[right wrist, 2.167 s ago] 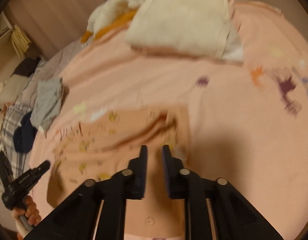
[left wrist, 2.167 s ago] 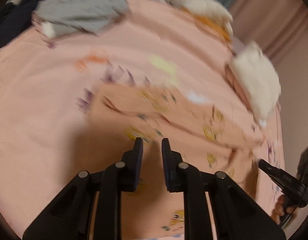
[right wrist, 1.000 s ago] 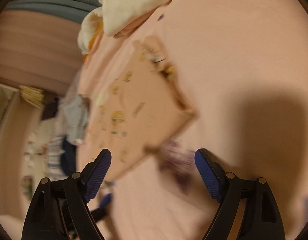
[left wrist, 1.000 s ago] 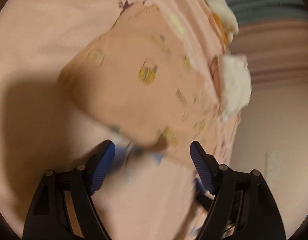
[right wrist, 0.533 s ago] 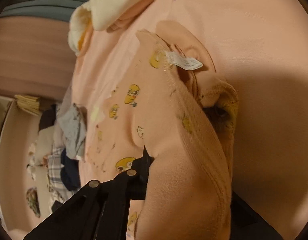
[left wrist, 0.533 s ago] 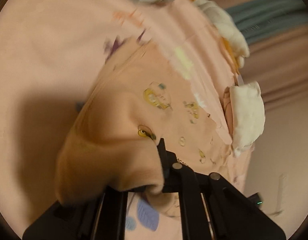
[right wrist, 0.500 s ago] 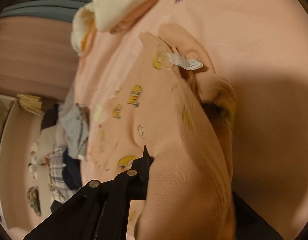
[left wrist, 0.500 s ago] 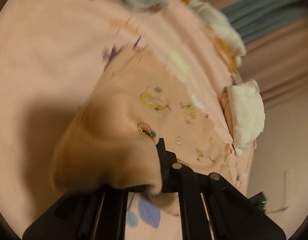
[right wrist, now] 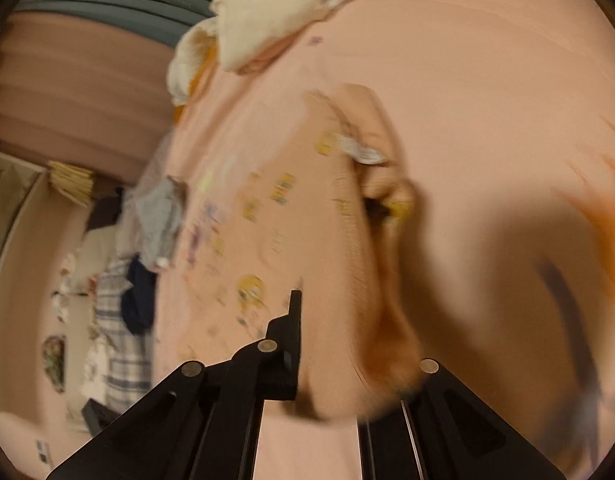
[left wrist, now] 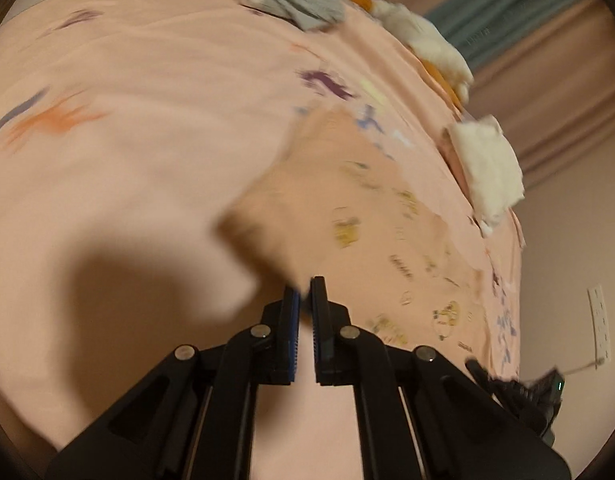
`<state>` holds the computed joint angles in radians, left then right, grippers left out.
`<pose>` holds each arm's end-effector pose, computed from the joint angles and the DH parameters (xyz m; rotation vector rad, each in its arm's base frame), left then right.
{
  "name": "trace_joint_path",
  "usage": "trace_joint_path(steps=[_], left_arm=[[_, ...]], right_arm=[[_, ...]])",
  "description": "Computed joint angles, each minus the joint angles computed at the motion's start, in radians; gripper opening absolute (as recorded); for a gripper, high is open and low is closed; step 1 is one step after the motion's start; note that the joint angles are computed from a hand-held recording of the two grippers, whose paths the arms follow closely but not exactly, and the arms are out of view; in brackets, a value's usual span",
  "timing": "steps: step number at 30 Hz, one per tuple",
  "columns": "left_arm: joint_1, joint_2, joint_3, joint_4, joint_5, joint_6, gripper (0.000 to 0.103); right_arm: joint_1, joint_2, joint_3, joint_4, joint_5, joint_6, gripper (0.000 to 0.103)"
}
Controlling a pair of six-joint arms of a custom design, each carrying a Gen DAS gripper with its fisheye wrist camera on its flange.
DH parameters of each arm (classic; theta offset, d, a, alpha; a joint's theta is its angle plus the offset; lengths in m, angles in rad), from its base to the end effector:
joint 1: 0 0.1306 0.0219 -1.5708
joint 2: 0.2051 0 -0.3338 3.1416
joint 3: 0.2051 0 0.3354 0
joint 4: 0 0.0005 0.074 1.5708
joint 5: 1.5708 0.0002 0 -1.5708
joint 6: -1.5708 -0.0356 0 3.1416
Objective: Fold small clothes
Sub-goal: 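Grasp the folded shirt edge with the left tool and fold it over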
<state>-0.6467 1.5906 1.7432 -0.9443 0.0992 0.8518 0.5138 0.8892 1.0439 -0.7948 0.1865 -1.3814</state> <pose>0.4003 -0.3073 0.4290 -0.2069 2.5122 -0.7963 0.2539 0.1351 0.4136 1.0782 2.0674 0.8225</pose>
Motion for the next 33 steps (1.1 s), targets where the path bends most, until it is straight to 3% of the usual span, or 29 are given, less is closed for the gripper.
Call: trace_joint_path(steps=[2,3,5,7,8,10,11,13,15,16,17,20,22,23,25,27,28,31,33], left_arm=[[-0.006,-0.038,-0.044,-0.032,-0.095,0.008,0.000],[-0.005,-0.055,-0.061,-0.049,-0.117,0.005,0.000],[0.017,-0.084,-0.094,-0.055,-0.101,0.006,0.000],[0.036,-0.080,-0.074,-0.084,-0.078,-0.012,0.001],[0.039,-0.083,-0.068,-0.089,-0.081,-0.020,0.001],[0.045,-0.073,-0.052,-0.048,-0.059,-0.065,0.012],[0.047,-0.082,-0.073,-0.014,-0.043,-0.067,0.017],[0.052,-0.058,-0.076,0.028,0.024,-0.020,0.046],[0.060,-0.015,-0.066,0.067,0.147,0.002,0.048],[0.061,0.006,-0.060,0.088,0.182,0.016,0.048],[0.054,0.023,-0.055,0.116,0.155,0.037,0.047],[0.038,0.054,-0.031,0.185,0.014,0.078,0.038],[0.035,0.122,0.068,0.095,-0.033,0.068,0.008],[0.035,0.144,0.100,0.059,-0.033,0.071,0.008],[0.018,0.124,0.091,0.059,-0.082,0.075,0.006],[-0.014,0.070,0.053,0.090,-0.181,-0.012,0.006],[-0.022,0.050,0.037,0.104,-0.191,-0.036,0.006],[-0.013,-0.008,-0.027,0.128,-0.135,-0.023,0.005],[-0.009,-0.038,-0.058,0.113,-0.127,-0.007,0.005]], right_arm=[[0.067,-0.038,-0.044,-0.032,0.078,-0.078,0.006],[0.100,-0.035,-0.038,-0.088,0.123,-0.125,0.006],[0.162,-0.079,-0.079,-0.111,0.214,-0.198,0.006],[0.172,-0.095,-0.068,-0.160,0.219,-0.232,0.006],[0.167,-0.080,-0.029,-0.226,0.213,-0.239,0.006],[0.185,-0.039,0.074,-0.374,0.284,-0.247,0.006],[0.194,-0.024,0.112,-0.409,0.315,-0.225,0.012],[0.181,-0.009,0.155,-0.394,0.296,-0.140,0.030],[0.182,-0.001,0.159,-0.373,0.276,-0.151,0.037],[0.192,-0.001,0.149,-0.359,0.276,-0.163,0.037],[0.204,-0.002,0.134,-0.345,0.277,-0.178,0.037],[0.212,-0.015,0.079,-0.301,0.226,-0.216,0.037],[0.209,-0.028,0.042,-0.269,0.181,-0.218,0.037],[0.201,-0.029,0.029,-0.265,0.160,-0.223,0.037],[0.212,-0.050,0.012,-0.270,0.168,-0.242,0.037],[0.215,-0.074,0.004,-0.272,0.172,-0.245,0.037],[0.213,-0.075,0.014,-0.293,0.178,-0.247,0.037],[0.245,-0.071,0.052,-0.365,0.240,-0.285,0.037],[0.266,-0.079,0.051,-0.370,0.267,-0.314,0.037]])
